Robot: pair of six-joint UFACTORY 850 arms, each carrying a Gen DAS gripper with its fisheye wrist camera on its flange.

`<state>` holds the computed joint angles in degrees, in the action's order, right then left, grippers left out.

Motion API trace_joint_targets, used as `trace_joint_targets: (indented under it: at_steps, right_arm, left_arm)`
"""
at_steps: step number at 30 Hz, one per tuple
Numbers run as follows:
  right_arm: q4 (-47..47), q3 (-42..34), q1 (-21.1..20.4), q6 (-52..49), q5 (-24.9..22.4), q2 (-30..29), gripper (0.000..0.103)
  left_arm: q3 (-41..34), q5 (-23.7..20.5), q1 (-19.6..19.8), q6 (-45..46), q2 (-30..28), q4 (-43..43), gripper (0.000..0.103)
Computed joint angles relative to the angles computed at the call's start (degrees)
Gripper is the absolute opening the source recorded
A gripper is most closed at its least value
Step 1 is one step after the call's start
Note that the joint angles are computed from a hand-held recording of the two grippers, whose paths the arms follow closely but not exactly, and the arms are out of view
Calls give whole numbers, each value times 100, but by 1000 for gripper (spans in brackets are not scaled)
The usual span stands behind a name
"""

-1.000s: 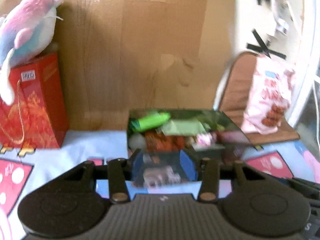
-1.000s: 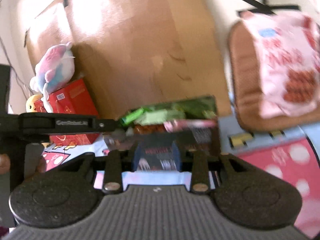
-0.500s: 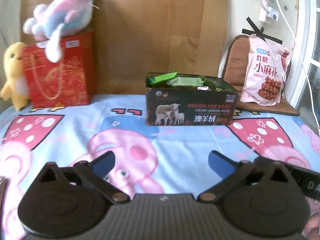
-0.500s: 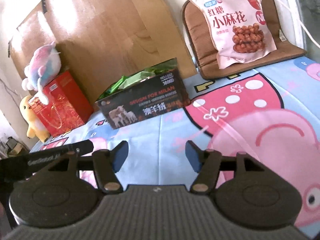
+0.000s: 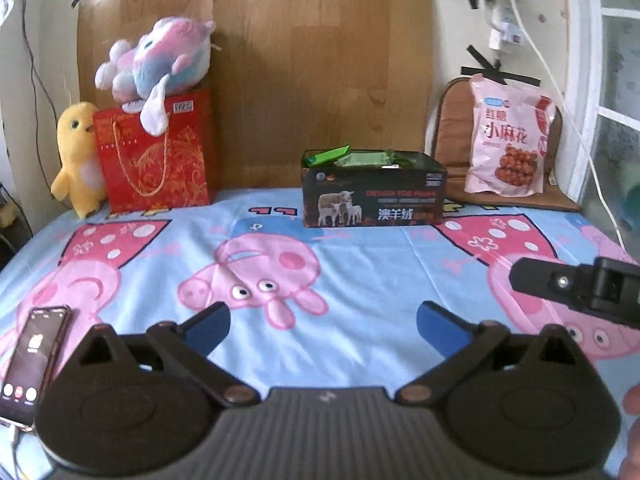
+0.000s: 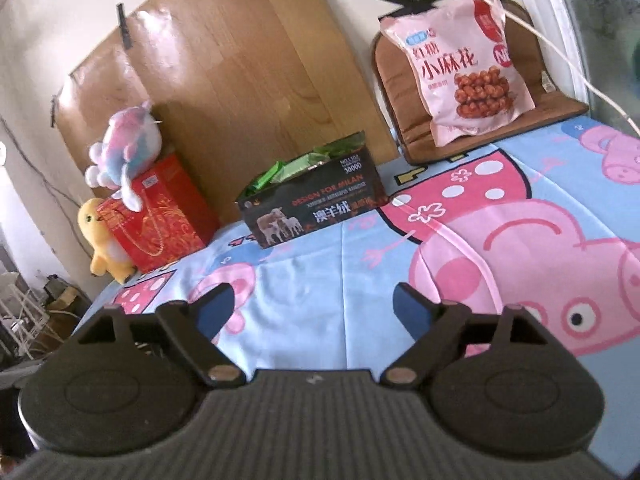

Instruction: Organize snacks

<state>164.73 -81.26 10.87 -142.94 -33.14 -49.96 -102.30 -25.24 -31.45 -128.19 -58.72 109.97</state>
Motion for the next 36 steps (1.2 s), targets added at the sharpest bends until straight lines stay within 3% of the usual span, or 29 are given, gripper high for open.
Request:
trace_joint_targets:
  at_steps: [4,7,13,26,31,36]
  right_arm:
    - [-116,-30,-26,127,-14,-36,92]
    - [-174,-82,-31,228,35,-90,92]
    - [-353,19,-14,357,80,-91,92]
    - [-528,103,19,429,-14,-48,92]
    - [-598,57,35,485,60,-84,92]
    - [-615,66,36,504,51,-79,92]
  left_arm:
    - [-273,-167,-34,764,-116,-827,103]
    - [-307,-314,-49,835,-150,-1055,103]
    - [-182,-719,-129,682,-154,-1004,103]
    - [-26,-1002,-174,635,-118,-920,103]
    - [-11,-1567,-233,629,-169,-758,103]
    - [99,-1432,-175,431,-88,-622,103]
